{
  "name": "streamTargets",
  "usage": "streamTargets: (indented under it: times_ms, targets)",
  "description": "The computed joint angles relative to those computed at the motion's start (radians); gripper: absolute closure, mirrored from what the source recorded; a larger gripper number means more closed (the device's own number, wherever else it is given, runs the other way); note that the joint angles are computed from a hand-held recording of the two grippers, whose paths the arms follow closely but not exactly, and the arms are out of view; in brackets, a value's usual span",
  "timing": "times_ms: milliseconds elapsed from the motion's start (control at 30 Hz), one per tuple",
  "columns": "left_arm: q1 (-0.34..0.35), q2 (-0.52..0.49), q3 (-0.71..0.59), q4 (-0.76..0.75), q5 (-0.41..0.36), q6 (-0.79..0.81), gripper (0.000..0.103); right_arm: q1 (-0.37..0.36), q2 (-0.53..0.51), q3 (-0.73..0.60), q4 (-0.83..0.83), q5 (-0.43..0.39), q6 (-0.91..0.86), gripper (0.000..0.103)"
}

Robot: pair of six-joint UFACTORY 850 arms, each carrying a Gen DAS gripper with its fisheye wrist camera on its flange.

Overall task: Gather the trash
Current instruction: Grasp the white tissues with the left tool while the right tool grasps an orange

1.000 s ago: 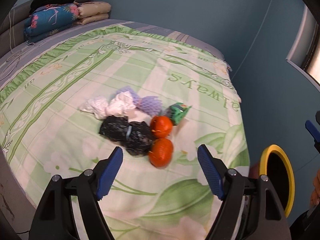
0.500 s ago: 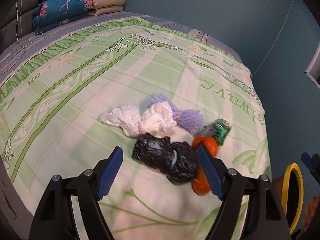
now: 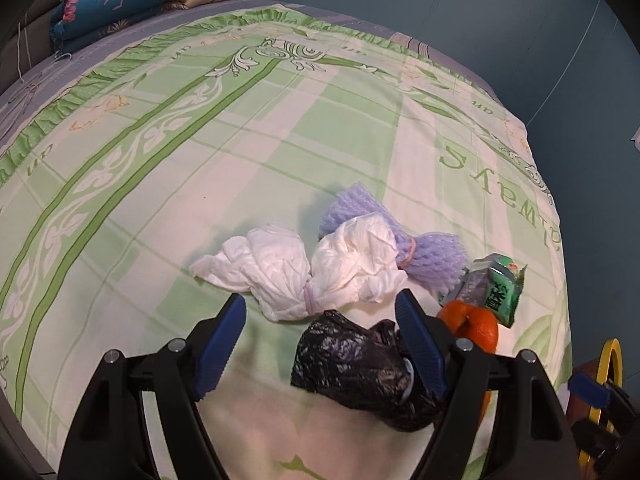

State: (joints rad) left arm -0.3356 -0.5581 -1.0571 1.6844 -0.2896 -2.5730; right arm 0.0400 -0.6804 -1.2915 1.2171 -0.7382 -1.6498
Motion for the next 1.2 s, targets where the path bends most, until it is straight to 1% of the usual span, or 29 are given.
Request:
streamTargets:
  times_ms: [200,300,400,433,467,500,567,600,667,700,767,833,867,933,967,1100,1200]
  targets:
    - [0.03,-0.05,-0.054,-0.014,0.049,0.091,0.029,0.043,-0.035,-0.023,-0.073,0.037,0.057,0.041]
    - [0.044,-0.073,-0.077,-0.007,0.075,0.107,0.029,0.063,-0.045,-0.028,-0.097,0.068,0.073,0.041]
    - [0.056,-0.094,-0.096,0.033,0.108,0.095,0.029,0.082,-0.056,-0.031,-0.121,0.107,0.092,0.042]
    - [0.059,-0.1,-0.1,0.063,0.116,0.068,0.03,0.088,-0.061,-0.033,-0.132,0.114,0.103,0.043]
    - [0.059,-0.106,-0.103,0.09,0.117,0.042,0.032,0.093,-0.068,-0.038,-0.147,0.118,0.118,0.043]
    - [0.059,-0.112,-0.106,0.082,0.113,0.05,0.033,0.098,-0.074,-0.042,-0.162,0.125,0.133,0.045]
    - [0.059,-0.117,-0.105,0.102,0.107,0.022,0.04,0.108,-0.084,-0.049,-0.181,0.139,0.154,0.05]
    - [0.058,-0.118,-0.103,0.11,0.103,0.014,0.042,0.113,-0.088,-0.052,-0.188,0.146,0.166,0.05]
    - [0.059,-0.116,-0.1,0.094,0.097,0.035,0.053,0.12,-0.09,-0.051,-0.183,0.165,0.166,0.053]
    - [0.061,-0.112,-0.094,0.116,0.097,0.011,0.056,0.124,-0.089,-0.047,-0.177,0.179,0.157,0.056]
    - [0.066,-0.103,-0.08,0.213,0.103,-0.091,0.069,0.129,-0.087,-0.04,-0.167,0.207,0.146,0.058]
    - [0.065,-0.101,-0.072,0.255,0.1,-0.135,0.072,0.132,-0.092,-0.041,-0.182,0.217,0.161,0.058]
    - [0.061,-0.102,-0.07,0.256,0.093,-0.131,0.073,0.131,-0.093,-0.041,-0.183,0.217,0.16,0.058]
    - [0.05,-0.103,-0.069,0.21,0.073,-0.074,0.075,0.128,-0.094,-0.04,-0.179,0.217,0.156,0.059]
    - [0.046,-0.102,-0.068,0.213,0.07,-0.076,0.076,0.128,-0.094,-0.039,-0.182,0.219,0.156,0.06]
    - [0.046,-0.091,-0.054,0.299,0.074,-0.184,0.079,0.128,-0.089,-0.034,-0.204,0.22,0.164,0.066]
    - [0.041,-0.078,-0.039,0.322,0.069,-0.218,0.079,0.125,-0.083,-0.027,-0.192,0.212,0.155,0.07]
